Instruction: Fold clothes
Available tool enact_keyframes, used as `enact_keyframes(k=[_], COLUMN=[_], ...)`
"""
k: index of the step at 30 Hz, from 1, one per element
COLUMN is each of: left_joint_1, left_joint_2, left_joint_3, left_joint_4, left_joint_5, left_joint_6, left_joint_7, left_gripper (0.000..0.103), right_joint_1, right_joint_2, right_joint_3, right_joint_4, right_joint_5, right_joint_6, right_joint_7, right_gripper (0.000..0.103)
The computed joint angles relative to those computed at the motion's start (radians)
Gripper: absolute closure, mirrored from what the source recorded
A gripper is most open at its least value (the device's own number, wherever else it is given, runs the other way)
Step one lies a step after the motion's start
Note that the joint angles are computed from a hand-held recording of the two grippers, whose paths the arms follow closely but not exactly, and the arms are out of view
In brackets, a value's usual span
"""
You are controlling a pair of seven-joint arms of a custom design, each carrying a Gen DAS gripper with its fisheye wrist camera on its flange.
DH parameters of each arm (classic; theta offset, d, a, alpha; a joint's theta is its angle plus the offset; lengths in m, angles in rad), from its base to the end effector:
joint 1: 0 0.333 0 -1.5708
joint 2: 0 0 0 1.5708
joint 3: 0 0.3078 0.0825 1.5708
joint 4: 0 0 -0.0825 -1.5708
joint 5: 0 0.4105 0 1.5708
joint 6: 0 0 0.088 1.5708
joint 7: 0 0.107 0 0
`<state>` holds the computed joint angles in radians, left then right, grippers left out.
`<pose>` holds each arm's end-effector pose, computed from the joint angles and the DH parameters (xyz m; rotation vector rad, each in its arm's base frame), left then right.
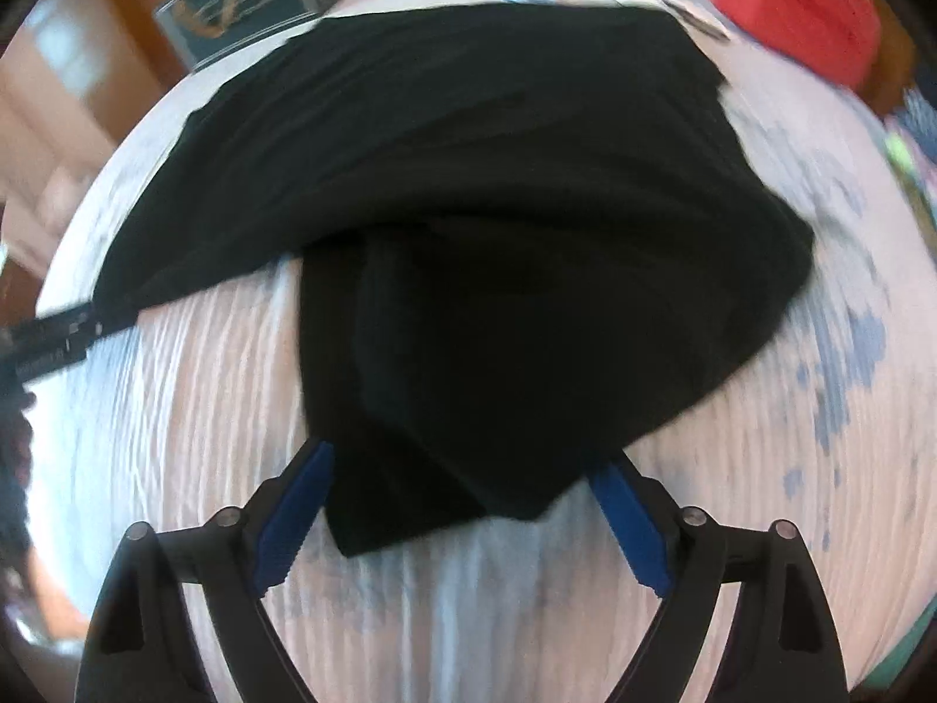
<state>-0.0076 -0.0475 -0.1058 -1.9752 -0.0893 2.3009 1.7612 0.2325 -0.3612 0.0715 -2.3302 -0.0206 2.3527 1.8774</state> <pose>0.5981 -0.0708 0.5106 -1.7601 2.2839 -0.4465 0.4771 0.1514 0.5002 -1.9936 1.9750 -0.3053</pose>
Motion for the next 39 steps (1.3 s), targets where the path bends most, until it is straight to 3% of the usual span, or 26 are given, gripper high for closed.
enact_keyframes(k=[1,2,3,6,10,13,17,22,25,27,28,29,30,31,32,33,39], left_joint_1=[-0.002,-0.003,-0.005,-0.007,-0.004,-0.001,0.001,0.004,0.006,0.006,0.010,0.013,0.015,0.014,0.008,0.002,-0.043], left_joint_2=[-0.002,-0.006,-0.014,-0.051,-0.080,-0.024,0.140,0.375,0.401,0.392,0.364,0.337,0.312,0.287,0.265,0.244,0.162], left_joint_3=[-0.001,-0.004,-0.006,0.006,0.022,0.024,0.004,-0.021,-0.031,-0.034,-0.036,-0.037,-0.038,-0.037,-0.036,-0.035,-0.037], left_joint_4=[0.003,0.007,0.004,0.002,0.039,0.146,0.363,0.681,0.706,0.685,0.642,0.600,0.561,0.522,0.485,0.449,0.293], left_joint_5=[-0.003,0.014,0.024,-0.036,-0.088,-0.112,-0.044,-0.045,-0.044,-0.041,-0.048,-0.056,-0.064,-0.064,-0.055,-0.044,0.039], left_joint_6=[-0.009,-0.020,-0.021,-0.035,-0.047,-0.077,-0.099,-0.242,-0.285,-0.292,-0.279,-0.267,-0.256,-0.242,-0.224,-0.206,-0.130], left_joint_7=[0.011,0.007,0.007,0.065,0.140,0.158,0.093,-0.007,-0.030,-0.042,-0.041,-0.039,-0.038,-0.039,-0.044,-0.050,-0.147], left_gripper=[0.073,0.095,0.095,0.098,0.100,0.100,0.100,0.100,0.100,0.099,0.097,0.088,0.068,0.054,0.024,0.013,0.012], right_joint_1=[-0.003,-0.003,-0.001,0.014,0.003,-0.024,-0.060,-0.133,-0.186,-0.219,-0.231,-0.239,-0.249,-0.260,-0.268,-0.273,-0.281], right_joint_2=[0.000,0.001,-0.003,-0.048,-0.109,-0.084,0.091,0.382,0.542,0.587,0.586,0.569,0.549,0.529,0.508,0.486,0.392], right_joint_3=[0.012,0.018,0.012,-0.046,-0.097,-0.114,-0.137,-0.151,-0.145,-0.132,-0.126,-0.121,-0.117,-0.116,-0.118,-0.122,-0.149], right_joint_4=[0.000,0.001,0.003,-0.023,-0.015,0.073,0.304,0.636,0.806,0.845,0.836,0.812,0.786,0.763,0.741,0.717,0.596], right_joint_5=[-0.029,-0.044,-0.035,0.077,0.173,0.183,0.203,0.262,0.291,0.329,0.346,0.357,0.379,0.407,0.424,0.426,0.366], right_joint_6=[0.008,0.012,0.012,0.042,0.051,0.033,-0.018,-0.126,-0.239,-0.264,-0.256,-0.237,-0.222,-0.216,-0.213,-0.206,-0.224], right_joint_7=[-0.001,-0.002,-0.003,-0.047,-0.116,-0.169,-0.252,-0.282,-0.223,-0.216,-0.222,-0.232,-0.254,-0.278,-0.296,-0.307,-0.357], right_gripper=[0.038,0.064,0.087,0.093,0.094,0.094,0.094,0.094,0.082,0.075,0.071,0.058,0.041,0.033,0.021,0.016,0.016])
